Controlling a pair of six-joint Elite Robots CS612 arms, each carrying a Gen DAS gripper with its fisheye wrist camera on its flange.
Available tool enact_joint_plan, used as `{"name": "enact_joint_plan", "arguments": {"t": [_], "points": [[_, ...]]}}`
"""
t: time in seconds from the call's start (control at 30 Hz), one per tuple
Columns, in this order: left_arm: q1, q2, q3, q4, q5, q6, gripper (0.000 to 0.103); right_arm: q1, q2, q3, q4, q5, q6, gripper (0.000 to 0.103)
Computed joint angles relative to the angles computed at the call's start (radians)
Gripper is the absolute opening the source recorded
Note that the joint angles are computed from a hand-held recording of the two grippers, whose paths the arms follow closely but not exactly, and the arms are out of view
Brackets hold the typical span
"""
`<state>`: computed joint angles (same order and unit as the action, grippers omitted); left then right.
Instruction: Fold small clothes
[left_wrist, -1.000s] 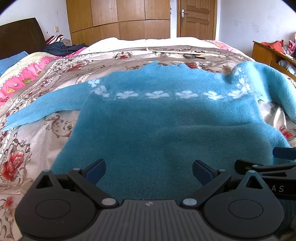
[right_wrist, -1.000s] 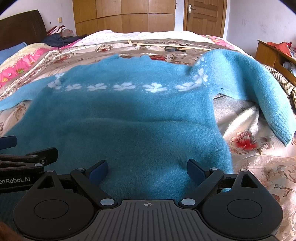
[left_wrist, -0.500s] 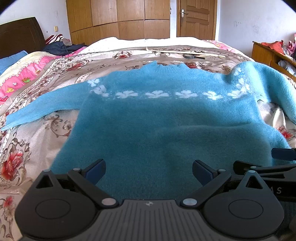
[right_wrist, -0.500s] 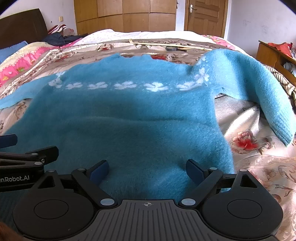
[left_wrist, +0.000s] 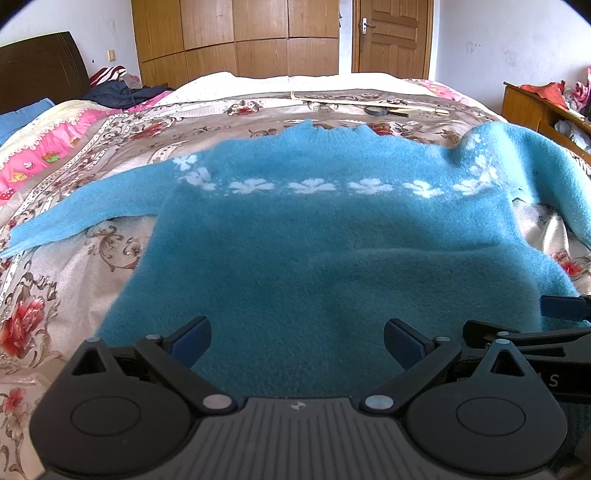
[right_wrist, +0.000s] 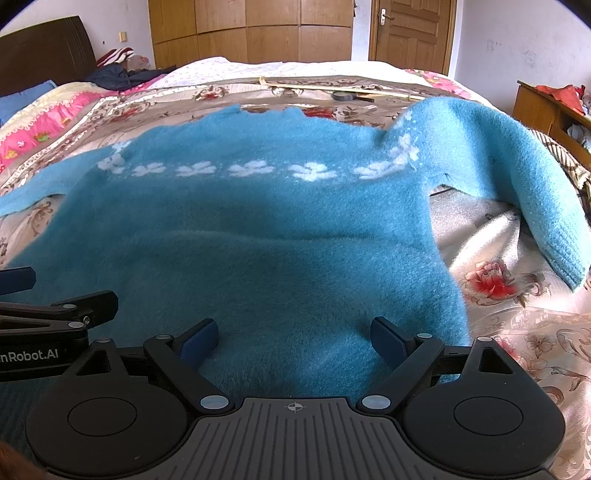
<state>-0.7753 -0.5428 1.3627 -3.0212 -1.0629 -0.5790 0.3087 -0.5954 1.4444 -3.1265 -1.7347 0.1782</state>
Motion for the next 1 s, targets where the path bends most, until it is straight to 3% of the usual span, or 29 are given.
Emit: {"name": "enact_joint_plan", "arguments": {"t": [1.0], "points": [[0.0,0.001,0.003,-0.003,-0.013,-0.009,0.103,0.002,0.003,0.0,-0.001,0.003,-0.001,0.09]]}}
